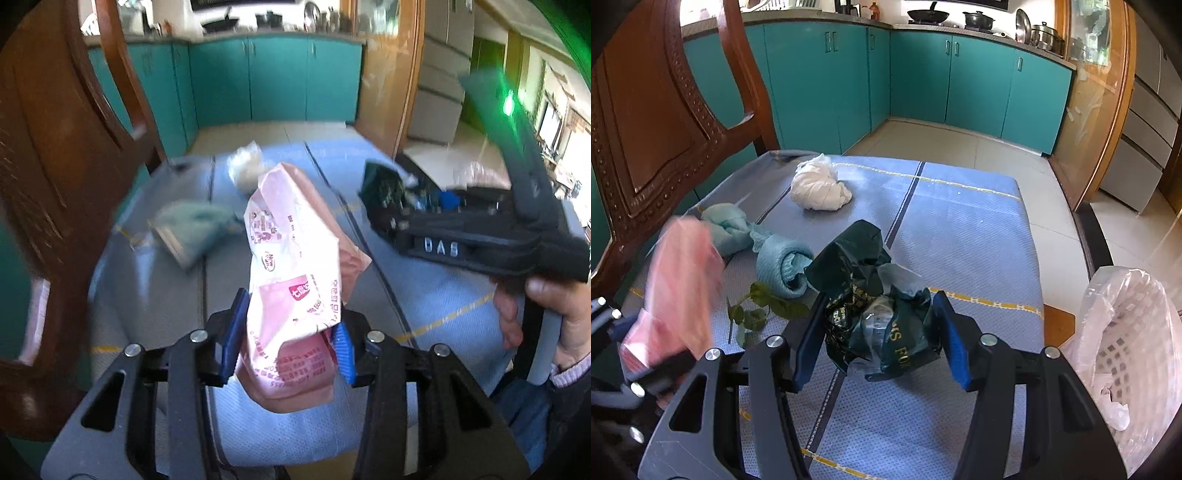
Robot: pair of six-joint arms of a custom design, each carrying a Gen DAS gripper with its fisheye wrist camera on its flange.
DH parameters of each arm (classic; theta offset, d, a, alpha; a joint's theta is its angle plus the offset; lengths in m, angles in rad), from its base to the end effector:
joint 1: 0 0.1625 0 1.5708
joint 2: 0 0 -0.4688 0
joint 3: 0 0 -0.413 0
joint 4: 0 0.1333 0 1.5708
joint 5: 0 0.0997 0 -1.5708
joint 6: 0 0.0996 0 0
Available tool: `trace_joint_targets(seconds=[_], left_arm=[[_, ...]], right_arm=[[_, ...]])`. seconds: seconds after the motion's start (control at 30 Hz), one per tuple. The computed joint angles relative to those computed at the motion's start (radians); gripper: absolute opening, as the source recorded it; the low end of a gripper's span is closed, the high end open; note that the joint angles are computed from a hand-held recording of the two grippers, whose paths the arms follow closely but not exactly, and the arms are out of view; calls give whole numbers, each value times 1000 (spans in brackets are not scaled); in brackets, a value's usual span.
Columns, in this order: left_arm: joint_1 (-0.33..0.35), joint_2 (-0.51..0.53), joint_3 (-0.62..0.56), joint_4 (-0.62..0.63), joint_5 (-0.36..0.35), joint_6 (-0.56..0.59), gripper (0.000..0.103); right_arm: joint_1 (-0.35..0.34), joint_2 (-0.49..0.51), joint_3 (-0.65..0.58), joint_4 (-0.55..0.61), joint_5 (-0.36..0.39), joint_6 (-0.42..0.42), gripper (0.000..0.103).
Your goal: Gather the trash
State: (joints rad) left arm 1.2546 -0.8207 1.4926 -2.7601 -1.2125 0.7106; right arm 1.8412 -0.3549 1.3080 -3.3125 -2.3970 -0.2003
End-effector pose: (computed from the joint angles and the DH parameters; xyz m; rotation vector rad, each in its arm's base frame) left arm -0.0813 -0.7895 0.2167 1.1834 2.3558 -0.5899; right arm 0.2708 -0.7519 0.0119 0.1218 -2.2145 0.9408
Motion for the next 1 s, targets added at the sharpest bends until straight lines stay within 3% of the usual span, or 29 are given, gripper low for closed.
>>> trace_joint_targets(seconds=[0.27,1.0], left_arm=[[-6,-9,30,-146,-16,8,44],[-4,-4,16,-136,5,-12,46]], right_arm=[[2,-4,11,-10,1,-6,57],[2,-8,20,-40,10,-10,57]])
